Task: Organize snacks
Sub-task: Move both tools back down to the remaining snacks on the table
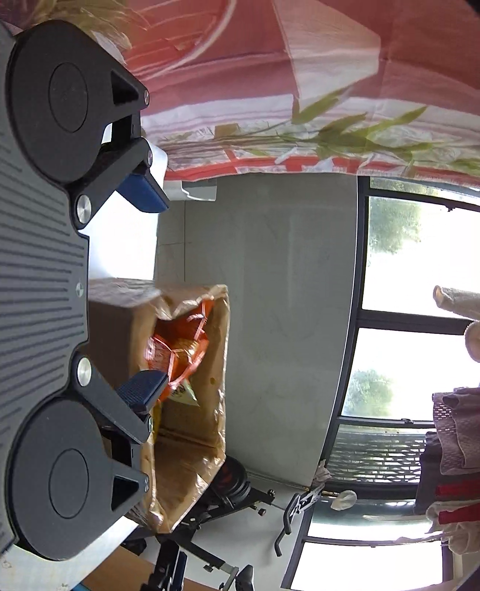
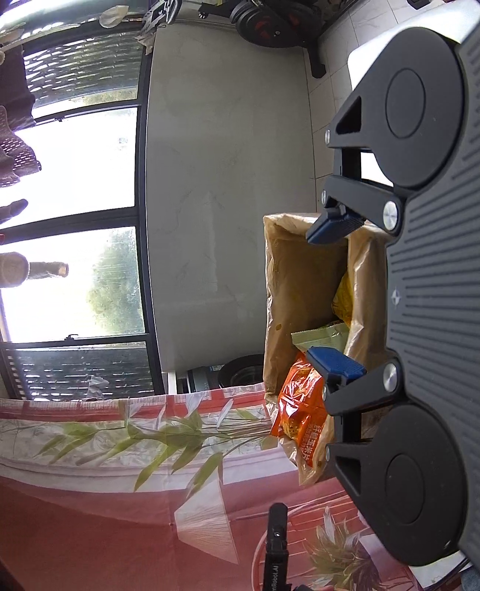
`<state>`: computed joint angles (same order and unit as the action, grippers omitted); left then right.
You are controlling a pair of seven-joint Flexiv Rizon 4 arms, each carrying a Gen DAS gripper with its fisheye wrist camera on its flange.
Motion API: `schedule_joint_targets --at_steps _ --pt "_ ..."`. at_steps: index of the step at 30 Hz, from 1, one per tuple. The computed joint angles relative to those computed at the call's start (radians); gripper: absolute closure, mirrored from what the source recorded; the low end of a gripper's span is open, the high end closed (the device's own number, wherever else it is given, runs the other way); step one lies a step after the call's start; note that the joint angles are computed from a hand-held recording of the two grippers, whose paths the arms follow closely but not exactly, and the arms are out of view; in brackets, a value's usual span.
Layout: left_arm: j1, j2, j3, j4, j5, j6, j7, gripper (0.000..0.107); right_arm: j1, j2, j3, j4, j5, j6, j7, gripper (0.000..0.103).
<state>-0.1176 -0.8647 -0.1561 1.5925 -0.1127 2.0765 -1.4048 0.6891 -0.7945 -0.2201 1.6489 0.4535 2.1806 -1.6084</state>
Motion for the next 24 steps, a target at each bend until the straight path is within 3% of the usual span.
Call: schedule_joint_targets --at_steps 5,10,16,24 --pt "0.035 -0.019 -0.020 0.056 -0.009 0.016 -0.060 0.013 0.008 -0.010 0.015 0.051 0.051 0.025 0.006 0.038" --pt "0.073 -0.046 -0.058 0.057 -0.007 -0.059 -0.112 0.015 0.083 -0.054 -0.047 0.049 0.156 -0.037 0.016 0.038" --pt "0.085 -0.074 -0.063 0.032 0.021 -0.090 -0.107 0.015 0.076 -0.096 -0.029 0.049 0.074 -0.110 0.105 0.045" --pt "0.093 -0.099 -0.073 0.019 0.041 -0.107 -0.093 0.015 0.036 -0.127 -0.003 0.045 -0.025 -0.265 0.263 0.044"
